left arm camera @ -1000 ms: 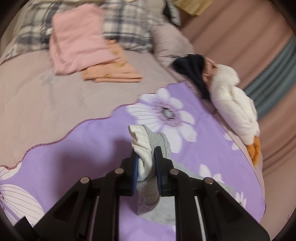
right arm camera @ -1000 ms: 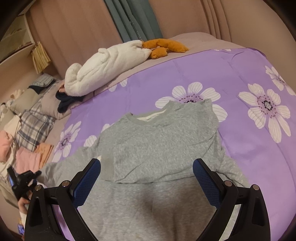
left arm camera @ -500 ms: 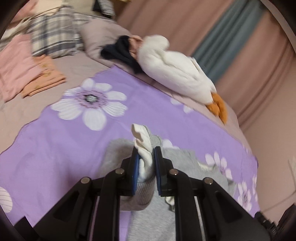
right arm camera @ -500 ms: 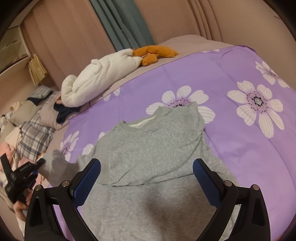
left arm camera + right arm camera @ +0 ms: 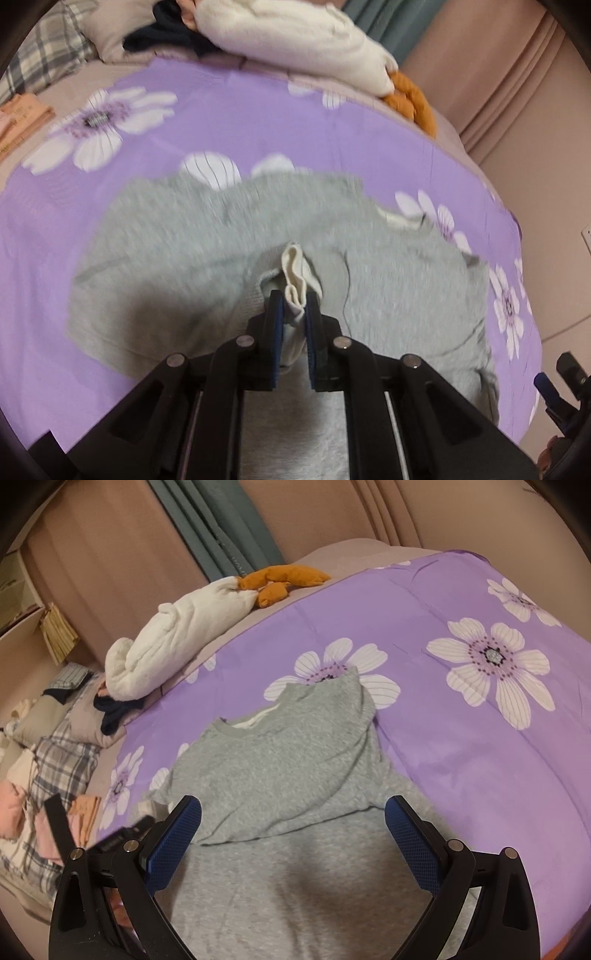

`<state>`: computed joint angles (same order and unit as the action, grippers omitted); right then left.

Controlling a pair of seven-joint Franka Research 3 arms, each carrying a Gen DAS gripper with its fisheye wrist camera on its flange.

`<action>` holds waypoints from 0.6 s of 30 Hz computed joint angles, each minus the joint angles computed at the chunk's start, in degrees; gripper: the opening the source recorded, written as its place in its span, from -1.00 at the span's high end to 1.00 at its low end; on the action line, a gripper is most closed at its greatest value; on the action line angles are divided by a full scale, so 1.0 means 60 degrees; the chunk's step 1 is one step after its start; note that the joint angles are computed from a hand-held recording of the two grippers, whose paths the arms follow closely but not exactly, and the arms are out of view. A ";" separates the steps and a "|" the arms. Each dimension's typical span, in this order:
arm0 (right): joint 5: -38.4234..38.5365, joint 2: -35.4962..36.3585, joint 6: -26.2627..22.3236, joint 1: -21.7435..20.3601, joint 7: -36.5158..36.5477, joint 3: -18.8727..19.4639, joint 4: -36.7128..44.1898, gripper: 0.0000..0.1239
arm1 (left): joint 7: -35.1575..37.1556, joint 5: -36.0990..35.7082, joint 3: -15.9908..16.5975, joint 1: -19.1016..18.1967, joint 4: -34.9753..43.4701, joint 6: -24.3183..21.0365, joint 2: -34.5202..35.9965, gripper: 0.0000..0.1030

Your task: Fold small clothes

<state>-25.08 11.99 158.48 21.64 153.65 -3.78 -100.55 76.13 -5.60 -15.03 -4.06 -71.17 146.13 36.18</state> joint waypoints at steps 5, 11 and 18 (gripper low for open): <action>0.0322 0.0032 -0.0165 -0.0080 -0.0321 0.0090 -0.0070 -0.60 | 0.0763 -0.0669 -0.0515 0.0290 -0.0121 -0.0175 0.0079 0.54; 0.0902 0.0266 -0.0326 -0.0134 -0.0917 0.0198 0.0134 -0.60 | 0.2205 -0.1804 -0.1117 0.0773 -0.0783 0.0108 -0.0461 -0.37; 0.1756 0.1080 -0.0821 -0.0026 -0.2414 0.0387 0.1337 -0.60 | 0.1119 -0.1101 0.0081 0.0418 -0.1949 0.0497 -0.1689 -0.54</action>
